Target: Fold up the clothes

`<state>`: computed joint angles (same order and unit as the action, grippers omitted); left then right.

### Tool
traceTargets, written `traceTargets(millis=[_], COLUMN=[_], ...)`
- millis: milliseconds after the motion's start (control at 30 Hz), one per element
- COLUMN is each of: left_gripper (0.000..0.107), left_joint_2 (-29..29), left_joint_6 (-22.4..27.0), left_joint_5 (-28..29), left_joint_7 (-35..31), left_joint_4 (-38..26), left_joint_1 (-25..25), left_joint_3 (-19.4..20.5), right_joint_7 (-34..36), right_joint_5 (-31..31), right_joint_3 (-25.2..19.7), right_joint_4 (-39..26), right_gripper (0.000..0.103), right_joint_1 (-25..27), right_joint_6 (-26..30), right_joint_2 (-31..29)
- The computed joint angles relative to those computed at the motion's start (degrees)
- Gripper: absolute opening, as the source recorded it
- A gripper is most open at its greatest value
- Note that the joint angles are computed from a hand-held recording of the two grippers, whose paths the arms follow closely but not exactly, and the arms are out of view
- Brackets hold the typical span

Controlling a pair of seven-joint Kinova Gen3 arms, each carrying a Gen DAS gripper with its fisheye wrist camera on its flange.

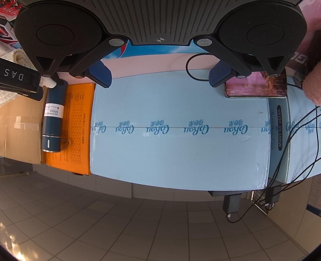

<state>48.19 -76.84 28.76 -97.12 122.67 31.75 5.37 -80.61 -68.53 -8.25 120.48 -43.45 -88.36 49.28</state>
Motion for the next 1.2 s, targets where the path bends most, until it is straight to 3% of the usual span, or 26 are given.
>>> traceTargets(millis=[1200], left_gripper=[0.103], left_joint_2=[-0.5], left_joint_6=[1.0], left_joint_5=[0.2], left_joint_7=[-0.2], left_joint_4=[-0.1], left_joint_1=[0.1], left_joint_3=[0.0], right_joint_7=[0.0], right_joint_5=[0.1], right_joint_3=[0.0], right_joint_4=[0.1], right_gripper=[0.103], right_joint_1=[0.1], right_joint_6=[0.1], right_joint_2=[0.0])
